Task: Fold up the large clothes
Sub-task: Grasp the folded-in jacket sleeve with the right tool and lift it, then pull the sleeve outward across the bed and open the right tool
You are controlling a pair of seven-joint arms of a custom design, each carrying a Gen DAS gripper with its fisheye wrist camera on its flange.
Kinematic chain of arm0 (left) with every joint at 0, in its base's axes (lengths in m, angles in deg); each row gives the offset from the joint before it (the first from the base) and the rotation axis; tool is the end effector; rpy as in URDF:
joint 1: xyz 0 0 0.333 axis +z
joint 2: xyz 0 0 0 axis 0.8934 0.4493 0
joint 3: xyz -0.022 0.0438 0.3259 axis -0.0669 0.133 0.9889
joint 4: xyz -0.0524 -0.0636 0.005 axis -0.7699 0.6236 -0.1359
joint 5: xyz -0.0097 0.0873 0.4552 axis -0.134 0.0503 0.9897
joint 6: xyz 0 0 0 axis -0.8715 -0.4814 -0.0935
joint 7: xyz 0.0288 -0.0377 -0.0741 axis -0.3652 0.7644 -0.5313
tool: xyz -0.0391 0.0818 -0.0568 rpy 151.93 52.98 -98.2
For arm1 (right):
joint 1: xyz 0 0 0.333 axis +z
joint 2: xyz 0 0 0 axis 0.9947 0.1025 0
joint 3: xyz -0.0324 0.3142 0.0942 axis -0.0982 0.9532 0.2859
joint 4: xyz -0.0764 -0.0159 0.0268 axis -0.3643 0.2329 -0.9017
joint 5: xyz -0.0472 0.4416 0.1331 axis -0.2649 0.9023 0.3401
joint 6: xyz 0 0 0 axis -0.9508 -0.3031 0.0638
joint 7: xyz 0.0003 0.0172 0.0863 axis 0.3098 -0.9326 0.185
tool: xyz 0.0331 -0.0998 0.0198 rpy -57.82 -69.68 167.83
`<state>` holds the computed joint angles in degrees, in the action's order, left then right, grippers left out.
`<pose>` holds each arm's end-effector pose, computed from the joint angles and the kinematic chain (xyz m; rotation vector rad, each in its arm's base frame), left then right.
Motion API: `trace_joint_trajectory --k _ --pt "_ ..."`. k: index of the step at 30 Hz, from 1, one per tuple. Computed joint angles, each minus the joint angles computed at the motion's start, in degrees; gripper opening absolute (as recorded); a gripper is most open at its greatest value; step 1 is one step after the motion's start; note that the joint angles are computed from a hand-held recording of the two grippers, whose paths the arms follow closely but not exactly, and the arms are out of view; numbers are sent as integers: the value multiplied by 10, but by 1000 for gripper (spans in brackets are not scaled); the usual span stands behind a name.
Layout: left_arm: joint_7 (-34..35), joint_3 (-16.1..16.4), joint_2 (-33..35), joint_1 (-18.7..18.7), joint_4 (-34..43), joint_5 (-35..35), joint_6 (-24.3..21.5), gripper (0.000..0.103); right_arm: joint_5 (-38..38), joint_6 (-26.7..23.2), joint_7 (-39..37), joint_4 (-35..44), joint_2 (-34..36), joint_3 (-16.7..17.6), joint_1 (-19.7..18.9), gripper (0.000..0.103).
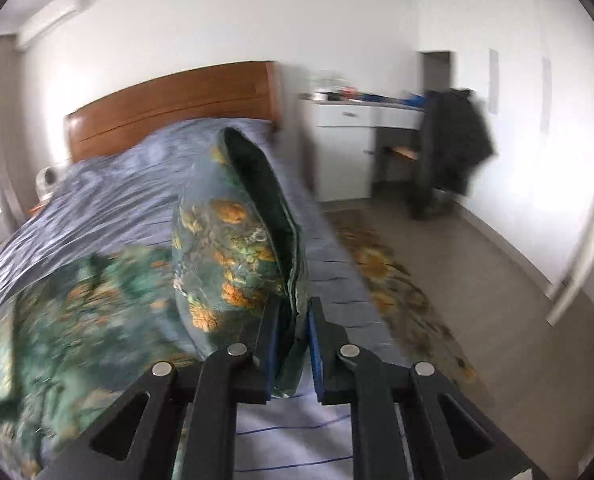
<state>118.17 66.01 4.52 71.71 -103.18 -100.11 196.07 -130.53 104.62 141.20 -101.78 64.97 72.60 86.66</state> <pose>0.6432 0.0847 0.5745 -1.3668 2.3263 -0.8369 0.6266 0.0450 0.6016 -1.0794 2.2407 -1.1655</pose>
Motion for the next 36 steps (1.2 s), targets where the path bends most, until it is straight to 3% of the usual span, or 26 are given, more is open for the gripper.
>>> trace_joint_trajectory --k 6,7,8,10,12,16,22,24,29,36 --pt "4 0 6 1 7 -4 3 102 -13 -98 64 -39 -31 -8 -30 14" --pt "4 -1 5 1 5 -3 9 102 -16 -117 78 -48 -38 -6 -33 19" --pt "7 -1 7 1 7 -3 17 103 -19 -142 93 -54 -42 -3 -37 31" --pt "17 -1 17 2 15 -7 26 102 -33 -179 113 -75 -61 5 -39 46" --pt "47 -1 39 6 41 -25 16 102 -41 -204 118 -90 -74 15 -35 46" --pt "153 -17 96 17 86 -30 28 102 -25 -178 114 -118 -96 32 -11 48" --pt "278 -59 191 19 146 42 69 102 13 -115 125 -148 -105 62 31 52" --pt "266 -65 227 15 178 78 73 102 32 -100 127 -149 -98 71 46 52" --pt "216 -74 297 18 266 144 15 102 53 -89 87 -115 -59 86 83 52" --pt "200 -86 336 24 313 176 13 102 53 -75 48 -64 -17 78 114 52"
